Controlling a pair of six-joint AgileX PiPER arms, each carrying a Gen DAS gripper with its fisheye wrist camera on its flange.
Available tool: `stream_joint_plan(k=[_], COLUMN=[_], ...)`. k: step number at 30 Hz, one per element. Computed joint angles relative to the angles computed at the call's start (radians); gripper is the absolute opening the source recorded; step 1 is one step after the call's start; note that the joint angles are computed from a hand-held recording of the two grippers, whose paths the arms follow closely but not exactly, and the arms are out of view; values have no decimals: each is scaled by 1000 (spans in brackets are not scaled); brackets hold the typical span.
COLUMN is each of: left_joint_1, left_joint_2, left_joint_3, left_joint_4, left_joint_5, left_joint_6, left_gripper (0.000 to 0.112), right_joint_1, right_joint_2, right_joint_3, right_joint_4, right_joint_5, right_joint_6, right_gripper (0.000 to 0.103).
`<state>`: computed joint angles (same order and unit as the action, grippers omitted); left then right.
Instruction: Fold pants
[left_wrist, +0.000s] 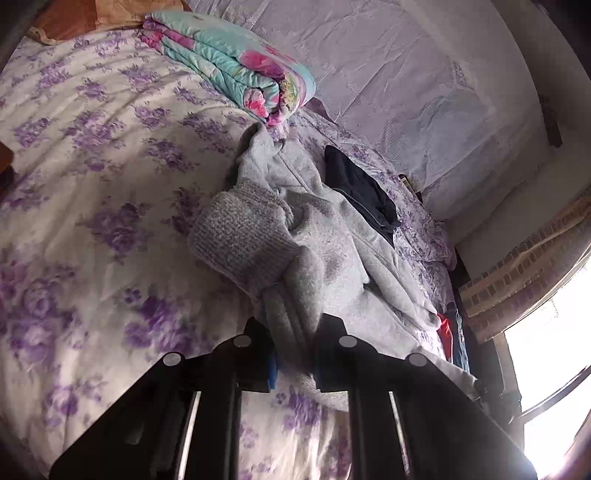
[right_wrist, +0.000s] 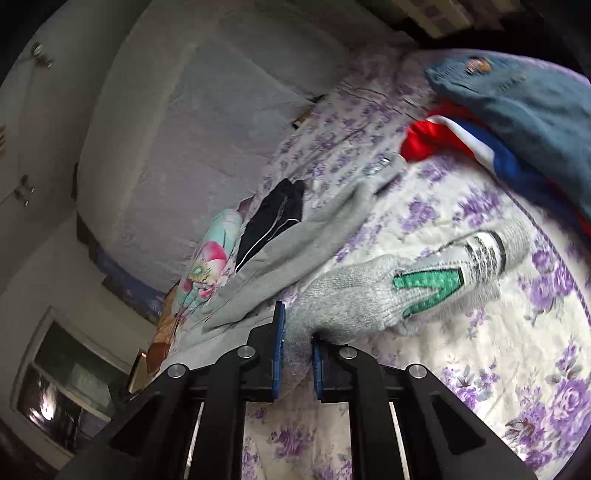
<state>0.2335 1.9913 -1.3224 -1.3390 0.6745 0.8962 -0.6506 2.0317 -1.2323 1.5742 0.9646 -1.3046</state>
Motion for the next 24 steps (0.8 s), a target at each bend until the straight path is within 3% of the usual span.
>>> stream_joint_plan(k=[2, 4, 5, 7, 9, 10, 11, 13, 14, 16, 17, 20, 24], left_joint_1=[25, 35, 29, 42, 50, 56, 63, 60, 49, 38, 37, -14, -197], left_joint_2=[-39, -5, 25, 37, 0, -21, -56, -148, -195, -242, -244, -210, -110], left_joint_3=[97, 121, 123, 151, 174, 185, 207, 282, 321, 339, 320, 213, -4], left_joint_4=[-56, -14, 12, -48, -49, -53, -62, -109, -142, -143, -95, 42, 336], left_joint_5=[2, 0, -14, 0, 2, 0, -27, -167, -257, -344, -329, -248, -245], left_joint_6=[88, 81, 61, 140, 154, 152, 161, 214, 247, 247, 201, 99, -103], left_gripper=[12, 13, 14, 15, 22, 34, 49, 64, 65, 65, 65, 65, 70], right_joint_1=[5, 9, -15, -74, -109, -124, -132, -137, -147, -156, -146, 34, 363], right_joint_2=[0, 64, 111, 153, 113, 76, 37, -42, -74, -97, -93, -92, 2], right_joint_3=[10, 0, 14, 24, 50, 78, 103, 148, 175, 187, 171, 116, -97], right_joint_4=[-94, -208, -227, -191, -217, -203, -189, -129, -57, 49, 43, -7, -208], right_joint_5=[-48, -111, -108, -14, 1, -28, -84, -251, -307, -316, -287, -276, -300], right_joint_6=[17, 62, 48, -14, 4, -7, -19, -66, -122, -204, -209, -204, -62], right_gripper=[14, 15, 13, 15, 31, 47, 57, 58, 59, 59, 59, 59, 59])
